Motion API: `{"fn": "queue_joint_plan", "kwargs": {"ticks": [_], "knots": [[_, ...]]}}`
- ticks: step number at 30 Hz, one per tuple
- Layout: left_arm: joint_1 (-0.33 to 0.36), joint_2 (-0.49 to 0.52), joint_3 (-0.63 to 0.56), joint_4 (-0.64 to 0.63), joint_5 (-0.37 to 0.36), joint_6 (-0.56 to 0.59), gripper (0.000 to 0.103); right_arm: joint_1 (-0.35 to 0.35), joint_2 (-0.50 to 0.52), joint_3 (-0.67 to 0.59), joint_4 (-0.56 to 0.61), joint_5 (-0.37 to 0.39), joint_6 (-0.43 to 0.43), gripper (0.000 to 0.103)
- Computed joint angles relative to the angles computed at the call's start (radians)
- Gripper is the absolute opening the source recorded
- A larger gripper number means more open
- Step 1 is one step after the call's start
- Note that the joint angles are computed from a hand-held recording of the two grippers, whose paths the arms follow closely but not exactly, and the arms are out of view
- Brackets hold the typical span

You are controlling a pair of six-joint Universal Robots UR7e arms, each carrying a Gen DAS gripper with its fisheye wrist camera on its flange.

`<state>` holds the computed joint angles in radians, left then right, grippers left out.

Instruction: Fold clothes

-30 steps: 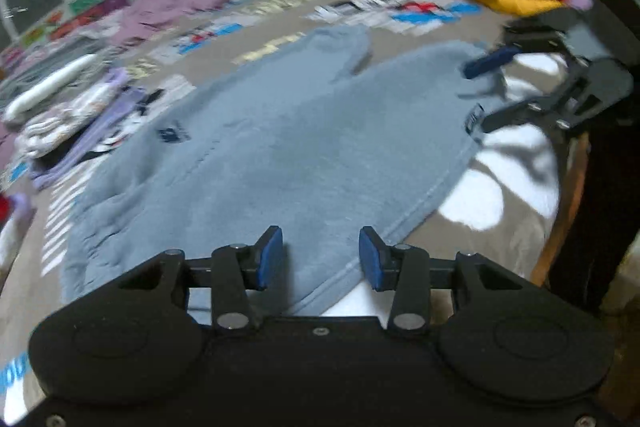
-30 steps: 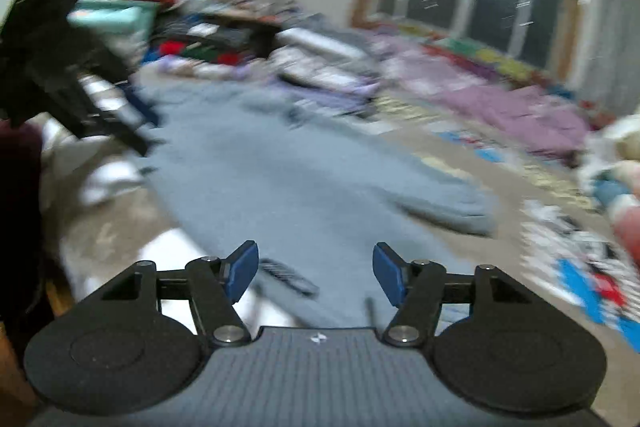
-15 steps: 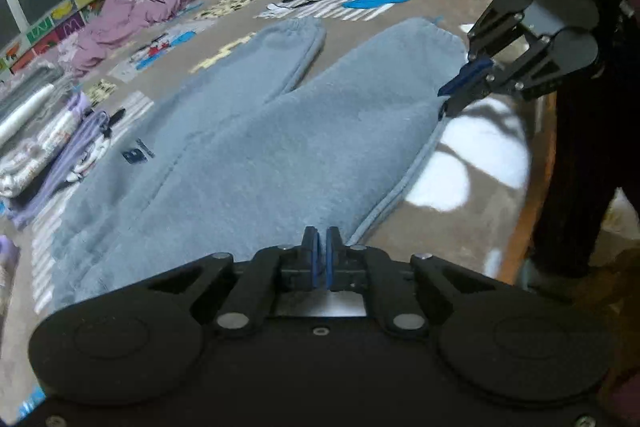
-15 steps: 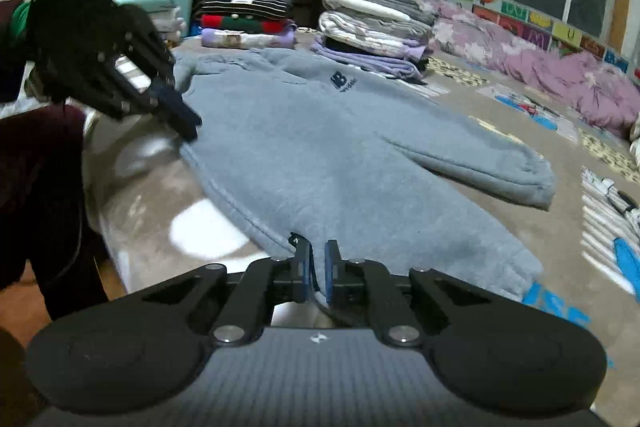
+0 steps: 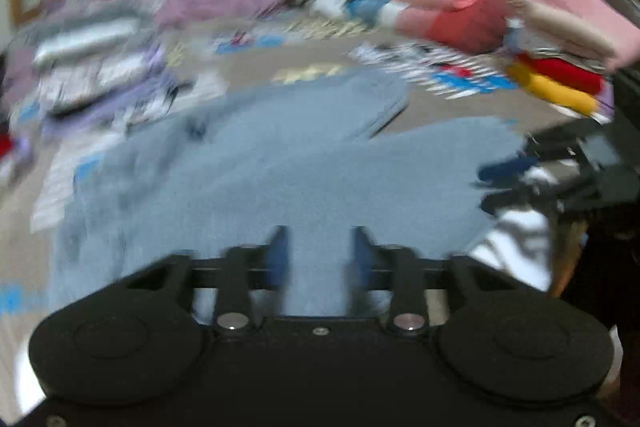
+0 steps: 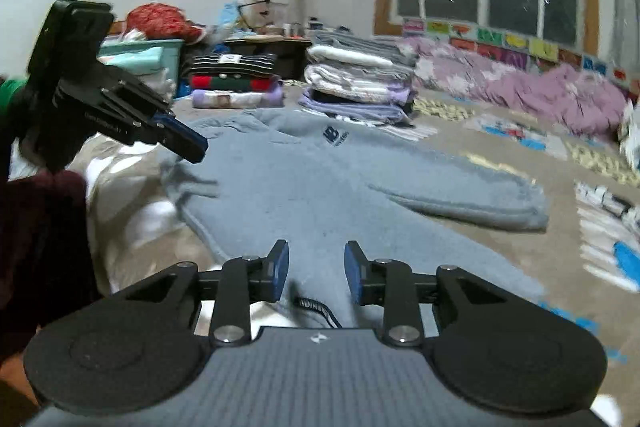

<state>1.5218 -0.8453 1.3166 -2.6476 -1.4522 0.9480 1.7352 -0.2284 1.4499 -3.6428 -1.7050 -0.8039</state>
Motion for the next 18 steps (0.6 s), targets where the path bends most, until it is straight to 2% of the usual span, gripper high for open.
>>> {"fn": "queue_joint_plan", "kwargs": {"ticks": [2,3,5,7,11,14,15,18], "knots": [[0.001,0.005,0.020,0.015,0.075,0.018,0.046,0.003,-0.011,-0.005,0.073,-0.048,0.032,0.034],[0.001,-0.008,0.052,-0.020,0.071,0.052,0.046,0.004,-0.016,-0.008,0.112,-0.071,0.049,0.035],[-0.003,-0.020,0.057,-0.008,0.072,0.043,0.046,0.007,-0.025,-0.008,0.164,-0.109,0.068,0.035],[-0.006,-0.025,0.057,-0.023,0.062,0.040,0.046,0.010,-0.033,0.018,0.134,-0.116,0.046,0.035],[-0.017,-0.011,0.049,-0.120,0.010,0.025,0.045,-0.006,-0.039,0.042,0.043,-0.011,0.069,0.034],[-0.036,0.030,0.021,-0.163,-0.013,0.018,0.042,-0.006,-0.002,-0.014,-0.034,0.007,0.089,0.035],[-0.044,0.047,0.006,-0.169,-0.017,0.016,0.036,-0.006,0.013,-0.039,-0.055,0.007,0.092,0.035],[-0.065,0.094,-0.037,-0.148,-0.039,-0.012,0.035,-0.015,0.053,-0.122,-0.105,0.014,0.141,0.035]]}}
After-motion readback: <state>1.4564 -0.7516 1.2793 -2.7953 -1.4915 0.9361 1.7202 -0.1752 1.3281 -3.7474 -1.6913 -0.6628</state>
